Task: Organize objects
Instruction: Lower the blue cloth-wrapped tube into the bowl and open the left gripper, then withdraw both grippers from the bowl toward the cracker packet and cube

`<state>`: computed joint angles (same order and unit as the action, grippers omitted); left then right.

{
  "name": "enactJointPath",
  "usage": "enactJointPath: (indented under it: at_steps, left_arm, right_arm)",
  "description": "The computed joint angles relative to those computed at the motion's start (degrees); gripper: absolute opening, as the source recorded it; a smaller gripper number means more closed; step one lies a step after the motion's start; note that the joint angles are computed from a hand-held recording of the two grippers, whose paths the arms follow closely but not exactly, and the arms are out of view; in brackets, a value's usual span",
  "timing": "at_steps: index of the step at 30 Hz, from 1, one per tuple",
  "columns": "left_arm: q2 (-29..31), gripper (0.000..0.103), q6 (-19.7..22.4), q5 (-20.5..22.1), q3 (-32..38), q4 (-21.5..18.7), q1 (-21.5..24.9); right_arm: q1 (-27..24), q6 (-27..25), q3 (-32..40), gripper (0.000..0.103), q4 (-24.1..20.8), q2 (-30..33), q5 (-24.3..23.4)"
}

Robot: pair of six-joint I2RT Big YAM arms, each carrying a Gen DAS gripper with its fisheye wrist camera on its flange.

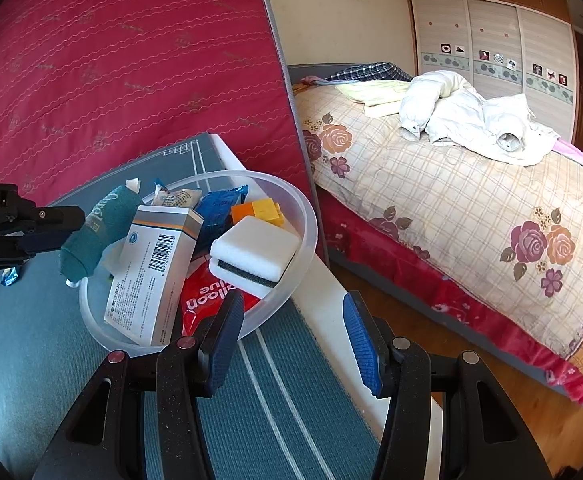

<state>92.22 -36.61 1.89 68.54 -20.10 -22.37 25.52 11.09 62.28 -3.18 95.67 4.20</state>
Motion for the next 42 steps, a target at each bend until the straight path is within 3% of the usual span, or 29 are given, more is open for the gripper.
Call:
enactJointPath:
  at_steps: [10, 16, 19, 26, 31, 38, 42]
  left_arm:
    - [-0.25, 0.056, -2.62, 5.09, -2.21, 4.99, 1.16]
    - [-2.72, 0.068, -1.93, -0.74, -3.61, 6.31, 0.44]
    - [-3.4, 0.068, -1.94, 0.62, -4.28, 8.04, 0.91]
    - [-0.92, 0.068, -3.38, 3.09, -2.63, 5.71, 1.27]
    - [0.83, 0.068, -2.58, 1.47, -0.61, 3.35, 0.0]
    - [4.09, 0.068, -7.17, 10.69, 0.96, 3.24, 0.76]
    - [2.94, 0.068, -5.96, 5.65, 0.21, 3.32, -0.55]
  right_arm:
    - [-0.1, -0.02, -0.26, 0.053, 0.3, -0.14, -0.29]
    - [-0.03, -0.24, -0.38, 0.053, 0.5, -0.33, -0.23]
    - [0.0, -0.14, -0.31, 0.053, 0.26, -0.26, -0.17]
    - [0.14, -0.07, -0.03, 0.053, 0.02, 0.16, -0.17]
    - [0.09, 0.0, -0.12, 0.053, 0.24, 0.26, -0.15]
    - [0.27, 0.04, 0.07, 0.053, 0.23, 0.45, -0.29]
    - [0.21, -0.08, -0.44, 0.053, 0.92, -0.07, -0.25]
